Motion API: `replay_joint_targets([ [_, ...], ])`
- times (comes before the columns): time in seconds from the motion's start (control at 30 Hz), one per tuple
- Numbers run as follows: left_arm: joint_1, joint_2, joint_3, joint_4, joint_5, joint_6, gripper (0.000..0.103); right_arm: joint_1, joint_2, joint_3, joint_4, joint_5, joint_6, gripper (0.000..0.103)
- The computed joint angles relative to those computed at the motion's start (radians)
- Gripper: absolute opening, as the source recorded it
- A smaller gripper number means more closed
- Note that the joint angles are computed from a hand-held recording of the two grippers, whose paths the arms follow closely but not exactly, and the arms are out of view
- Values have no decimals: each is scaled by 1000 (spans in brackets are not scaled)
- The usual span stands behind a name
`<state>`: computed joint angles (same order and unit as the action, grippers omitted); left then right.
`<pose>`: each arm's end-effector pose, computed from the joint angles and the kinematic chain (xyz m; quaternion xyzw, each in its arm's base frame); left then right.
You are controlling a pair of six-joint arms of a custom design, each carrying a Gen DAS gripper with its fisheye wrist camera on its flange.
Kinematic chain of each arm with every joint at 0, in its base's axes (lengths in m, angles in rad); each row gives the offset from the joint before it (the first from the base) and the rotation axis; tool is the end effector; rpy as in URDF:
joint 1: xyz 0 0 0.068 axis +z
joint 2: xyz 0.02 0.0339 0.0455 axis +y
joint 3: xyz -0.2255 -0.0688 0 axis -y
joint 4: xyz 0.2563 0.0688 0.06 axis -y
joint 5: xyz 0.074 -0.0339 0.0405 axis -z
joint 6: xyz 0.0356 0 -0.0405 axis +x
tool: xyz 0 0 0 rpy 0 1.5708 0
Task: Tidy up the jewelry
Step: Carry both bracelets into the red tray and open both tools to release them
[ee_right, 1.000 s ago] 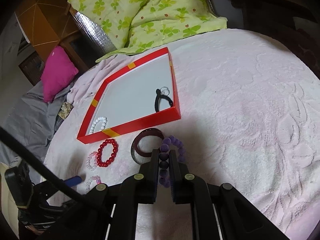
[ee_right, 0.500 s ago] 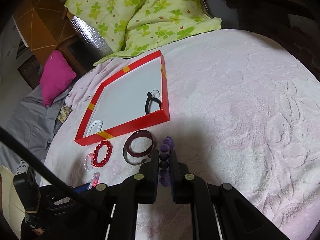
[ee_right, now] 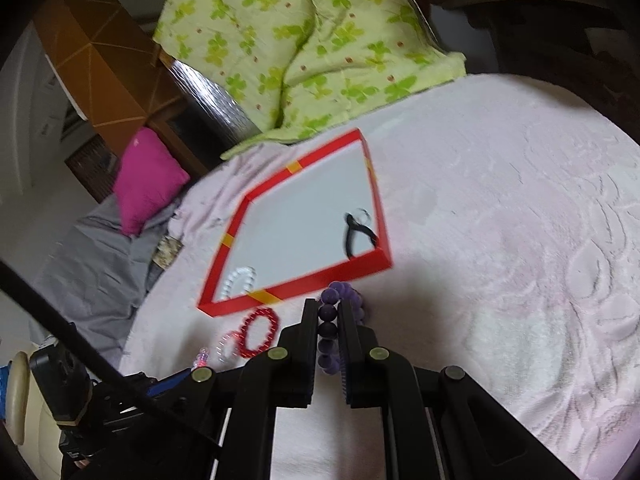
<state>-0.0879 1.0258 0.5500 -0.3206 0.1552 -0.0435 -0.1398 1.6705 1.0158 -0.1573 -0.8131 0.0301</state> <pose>0.2334 -0.0261 0.1642 0.0498 0.9223 -0.0963 0.3709 0.3502 -0.0232 0.1580 -0.0735 0.8625 0.3481 0.3598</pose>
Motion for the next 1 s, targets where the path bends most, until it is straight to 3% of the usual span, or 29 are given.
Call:
replay_joint_targets([
  [0.37,75,-11,-16,172,-2,-43,14,96,-6,-23,179,13,174,11],
  [0.67,84,250,131,295,-49,-59,14,168,151,109,294,55,337,11],
  [1.0,80,612,438,273,-40,-64,14,223,352,334,262,83,411,11],
])
